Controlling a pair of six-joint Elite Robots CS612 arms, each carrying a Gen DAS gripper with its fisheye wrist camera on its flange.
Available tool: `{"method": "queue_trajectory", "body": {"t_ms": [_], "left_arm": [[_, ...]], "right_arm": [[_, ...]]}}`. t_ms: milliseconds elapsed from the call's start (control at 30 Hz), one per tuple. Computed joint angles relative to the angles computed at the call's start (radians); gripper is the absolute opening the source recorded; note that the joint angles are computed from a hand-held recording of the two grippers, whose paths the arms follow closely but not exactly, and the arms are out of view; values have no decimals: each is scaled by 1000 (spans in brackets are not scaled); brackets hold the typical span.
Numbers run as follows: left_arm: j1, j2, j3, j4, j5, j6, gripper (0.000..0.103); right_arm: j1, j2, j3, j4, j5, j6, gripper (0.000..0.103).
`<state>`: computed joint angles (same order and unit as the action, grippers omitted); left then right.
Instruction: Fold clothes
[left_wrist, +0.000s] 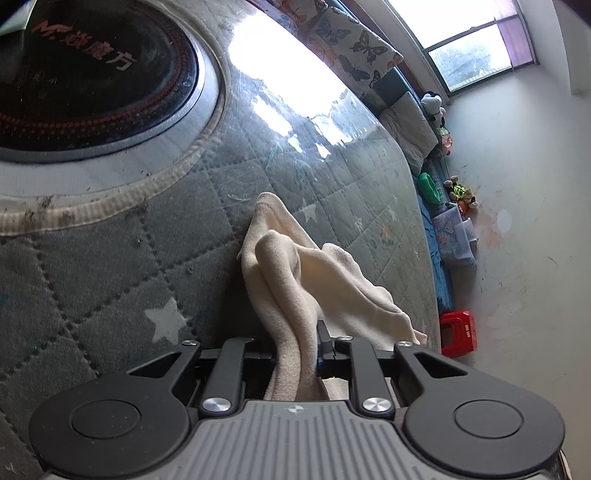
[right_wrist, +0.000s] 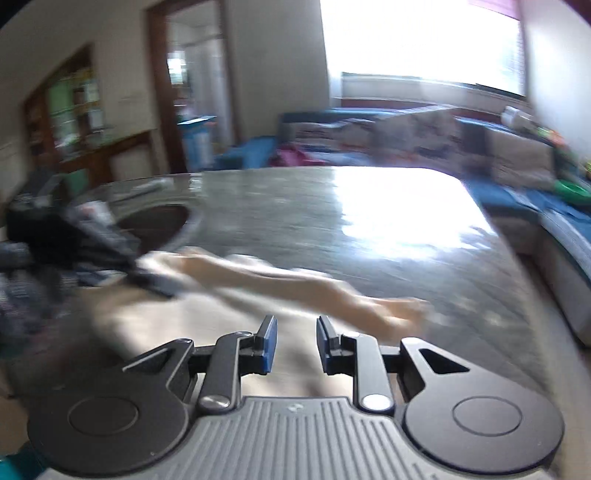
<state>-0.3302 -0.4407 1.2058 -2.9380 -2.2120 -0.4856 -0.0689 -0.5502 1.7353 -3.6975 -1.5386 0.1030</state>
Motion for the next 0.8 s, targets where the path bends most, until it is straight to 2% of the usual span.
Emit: {"method": "queue_trajectory", "body": {"t_ms": [67,167,300,433,567,600,733,800], "left_arm": [[-1,-1,0,2,6,8,19],[-4,-4,1,5,17,22,19],[-7,-4,-2,11,29,36,19],[-9,-4,-4,14,34,44,19],[-10,-3,-5,15,38,51,20],[-10,-3,-5,16,39,52,20],[-12,-4,-5,14,46,65,19],[-16,-8,0,10,63,84,19]], "right_arm": [[-14,7,3,1,-31,37,24],[-40,15,7,5,-44,90,35],[-61,29,0,16,-25,147,36],[-79,45,0,-16,26,218,36],[-83,51,-3,-27,45,227,36],[-83,50,-4,-25,45,224,35],[-79,44,-5,-10,44,232,12],[-74,42,-4,-17,33,224,11]]}}
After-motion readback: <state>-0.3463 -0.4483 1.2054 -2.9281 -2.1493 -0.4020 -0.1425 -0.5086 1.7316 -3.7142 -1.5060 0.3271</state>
